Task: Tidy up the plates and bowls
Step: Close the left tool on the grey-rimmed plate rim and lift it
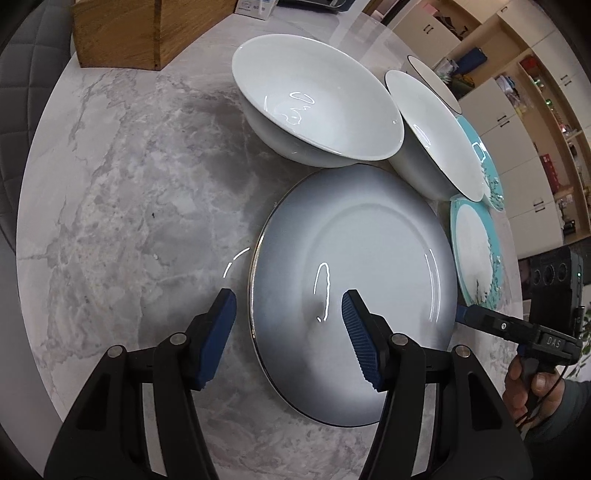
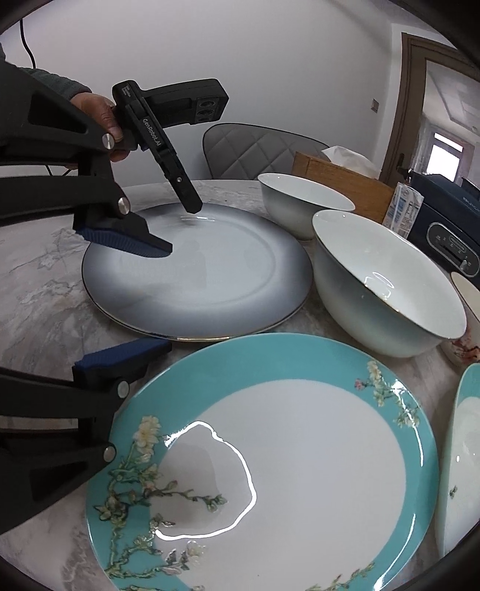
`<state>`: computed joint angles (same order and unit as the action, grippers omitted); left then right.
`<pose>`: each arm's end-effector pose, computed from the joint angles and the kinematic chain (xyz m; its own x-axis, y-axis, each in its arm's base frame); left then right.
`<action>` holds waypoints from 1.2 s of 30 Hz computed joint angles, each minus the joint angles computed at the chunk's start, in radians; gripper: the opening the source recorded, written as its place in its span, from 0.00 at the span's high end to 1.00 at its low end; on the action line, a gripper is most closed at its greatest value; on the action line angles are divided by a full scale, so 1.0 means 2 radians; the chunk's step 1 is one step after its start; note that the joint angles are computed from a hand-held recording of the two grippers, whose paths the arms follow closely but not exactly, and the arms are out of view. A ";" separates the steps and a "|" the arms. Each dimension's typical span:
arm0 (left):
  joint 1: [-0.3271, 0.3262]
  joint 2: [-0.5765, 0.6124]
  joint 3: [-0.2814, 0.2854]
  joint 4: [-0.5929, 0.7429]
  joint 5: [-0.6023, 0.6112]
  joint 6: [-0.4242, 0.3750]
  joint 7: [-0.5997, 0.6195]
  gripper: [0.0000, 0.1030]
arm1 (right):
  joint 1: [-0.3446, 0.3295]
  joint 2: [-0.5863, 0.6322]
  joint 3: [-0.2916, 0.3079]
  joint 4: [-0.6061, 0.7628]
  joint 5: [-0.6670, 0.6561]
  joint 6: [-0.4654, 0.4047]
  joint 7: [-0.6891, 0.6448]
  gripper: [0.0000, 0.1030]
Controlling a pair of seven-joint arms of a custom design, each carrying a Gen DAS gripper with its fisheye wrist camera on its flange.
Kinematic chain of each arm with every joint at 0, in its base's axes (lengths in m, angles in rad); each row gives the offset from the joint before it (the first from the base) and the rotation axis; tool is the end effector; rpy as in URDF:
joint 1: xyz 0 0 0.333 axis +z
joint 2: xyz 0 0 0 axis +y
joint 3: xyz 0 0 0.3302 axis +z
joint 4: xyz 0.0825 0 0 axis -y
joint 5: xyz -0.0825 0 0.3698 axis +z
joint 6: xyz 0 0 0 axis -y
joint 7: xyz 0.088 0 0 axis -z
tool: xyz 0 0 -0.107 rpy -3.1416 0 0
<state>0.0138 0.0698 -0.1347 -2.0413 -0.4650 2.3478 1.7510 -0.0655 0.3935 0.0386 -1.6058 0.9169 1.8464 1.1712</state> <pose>0.5714 -0.0747 0.4555 -0.0532 -0.9328 0.3565 -0.9711 -0.0348 -0.2360 0.6585 0.0415 0.4378 0.0447 -0.6347 -0.7715 -0.9986 -0.0071 -0.0521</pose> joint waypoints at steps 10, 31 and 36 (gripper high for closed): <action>0.000 0.009 0.000 0.017 0.049 -0.018 -0.034 0.75 | 0.012 -0.003 -0.004 -0.006 -0.026 0.026 0.017 0.74; -0.006 -0.059 0.015 -0.069 -0.012 0.000 -0.047 0.82 | 0.003 0.012 0.000 0.016 -0.039 0.004 0.050 0.87; -0.017 -0.101 0.025 -0.112 -0.030 0.010 -0.052 0.83 | 0.001 0.005 -0.002 0.015 -0.041 -0.004 0.043 0.87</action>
<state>-0.0197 -0.1329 -0.0843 -2.2660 -0.5248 2.3687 1.6466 -0.0634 0.4044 0.0348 -1.5754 0.8343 1.8382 1.2570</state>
